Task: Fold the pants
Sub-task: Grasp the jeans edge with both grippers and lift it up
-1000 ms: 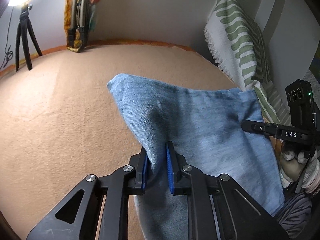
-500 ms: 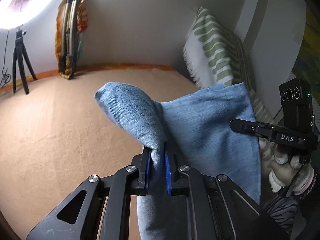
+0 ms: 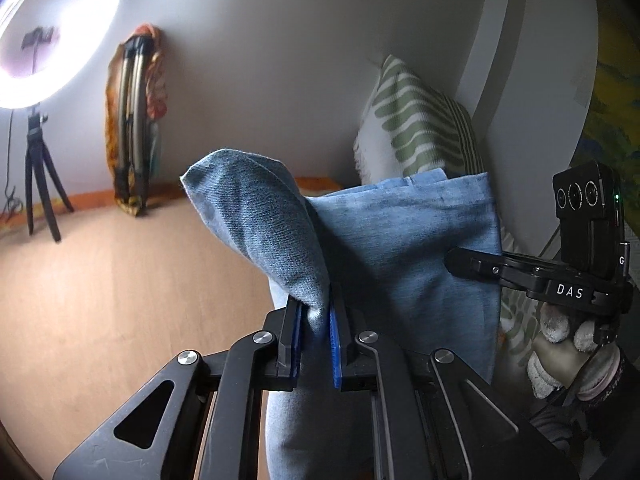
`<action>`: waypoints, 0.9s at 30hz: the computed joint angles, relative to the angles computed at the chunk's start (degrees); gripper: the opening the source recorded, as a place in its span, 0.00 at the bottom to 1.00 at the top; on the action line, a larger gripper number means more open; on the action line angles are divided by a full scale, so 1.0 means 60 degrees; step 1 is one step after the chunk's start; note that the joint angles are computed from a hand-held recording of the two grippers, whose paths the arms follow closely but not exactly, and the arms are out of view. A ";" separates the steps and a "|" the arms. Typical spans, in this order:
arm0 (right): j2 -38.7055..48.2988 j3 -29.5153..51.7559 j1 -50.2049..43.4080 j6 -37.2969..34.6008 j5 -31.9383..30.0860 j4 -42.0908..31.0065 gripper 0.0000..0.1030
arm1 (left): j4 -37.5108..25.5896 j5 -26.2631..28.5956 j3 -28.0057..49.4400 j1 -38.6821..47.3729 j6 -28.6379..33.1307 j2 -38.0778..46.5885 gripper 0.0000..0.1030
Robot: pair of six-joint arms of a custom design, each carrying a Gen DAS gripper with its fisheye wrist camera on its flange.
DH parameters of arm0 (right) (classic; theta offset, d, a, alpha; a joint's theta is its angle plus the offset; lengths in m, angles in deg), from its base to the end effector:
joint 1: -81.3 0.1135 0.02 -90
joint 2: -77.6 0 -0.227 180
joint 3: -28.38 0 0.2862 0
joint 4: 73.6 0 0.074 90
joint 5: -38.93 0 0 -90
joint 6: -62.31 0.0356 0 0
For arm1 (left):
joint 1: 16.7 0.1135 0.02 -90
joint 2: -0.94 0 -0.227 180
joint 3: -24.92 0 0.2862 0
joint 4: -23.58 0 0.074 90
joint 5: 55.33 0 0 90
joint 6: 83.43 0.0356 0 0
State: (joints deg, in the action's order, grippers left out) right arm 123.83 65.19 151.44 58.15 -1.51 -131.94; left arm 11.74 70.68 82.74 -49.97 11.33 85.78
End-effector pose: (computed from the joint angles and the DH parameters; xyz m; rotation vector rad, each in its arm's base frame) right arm 0.0873 0.1620 0.1407 0.5014 2.1658 0.2130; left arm 0.2683 -0.2011 0.1451 1.0614 2.0085 -0.9716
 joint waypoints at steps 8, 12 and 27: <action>-0.1879 -0.0269 -0.2886 -0.3639 -0.0998 0.1156 0.13 | -0.0494 -0.0283 0.2189 -0.0159 -0.0175 0.1238 0.09; -0.2175 -0.0126 -0.4787 -0.5632 -0.2099 0.1896 0.13 | -0.0608 -0.0555 0.3376 -0.0274 -0.0117 0.2051 0.09; 0.2853 0.1276 -1.1127 -0.9636 -0.7054 0.6636 0.13 | -0.1817 -0.1343 1.0026 -0.0650 -0.0353 0.7569 0.09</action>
